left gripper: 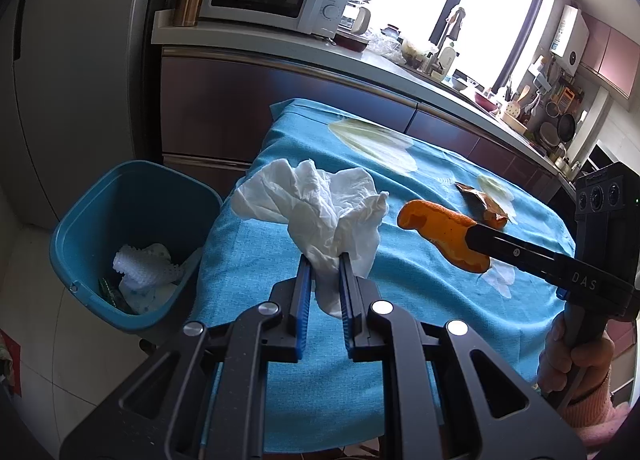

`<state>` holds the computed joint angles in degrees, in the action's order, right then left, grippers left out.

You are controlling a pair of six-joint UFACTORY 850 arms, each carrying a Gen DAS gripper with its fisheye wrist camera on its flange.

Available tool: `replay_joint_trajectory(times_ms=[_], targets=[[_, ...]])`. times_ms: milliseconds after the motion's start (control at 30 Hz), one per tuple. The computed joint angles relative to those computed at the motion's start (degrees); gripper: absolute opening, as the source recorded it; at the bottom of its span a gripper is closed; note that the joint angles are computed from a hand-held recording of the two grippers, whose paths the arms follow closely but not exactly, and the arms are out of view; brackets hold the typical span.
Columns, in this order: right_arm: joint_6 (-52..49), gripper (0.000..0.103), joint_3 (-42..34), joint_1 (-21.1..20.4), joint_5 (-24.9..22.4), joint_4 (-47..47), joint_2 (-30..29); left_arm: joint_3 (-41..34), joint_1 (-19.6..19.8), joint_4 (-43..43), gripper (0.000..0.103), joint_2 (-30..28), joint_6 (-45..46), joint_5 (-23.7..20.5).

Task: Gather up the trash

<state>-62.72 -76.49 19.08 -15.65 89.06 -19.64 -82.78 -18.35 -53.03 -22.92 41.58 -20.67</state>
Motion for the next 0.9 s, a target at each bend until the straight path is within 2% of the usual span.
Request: replay_joint_trajectory(times_ms=[900], targets=[[3.65,0.010,-3.91,0.73,-2.03,-3.63,-3.11,0.82,1.51,0.53,0.014,0.61,-0.78,0.97]])
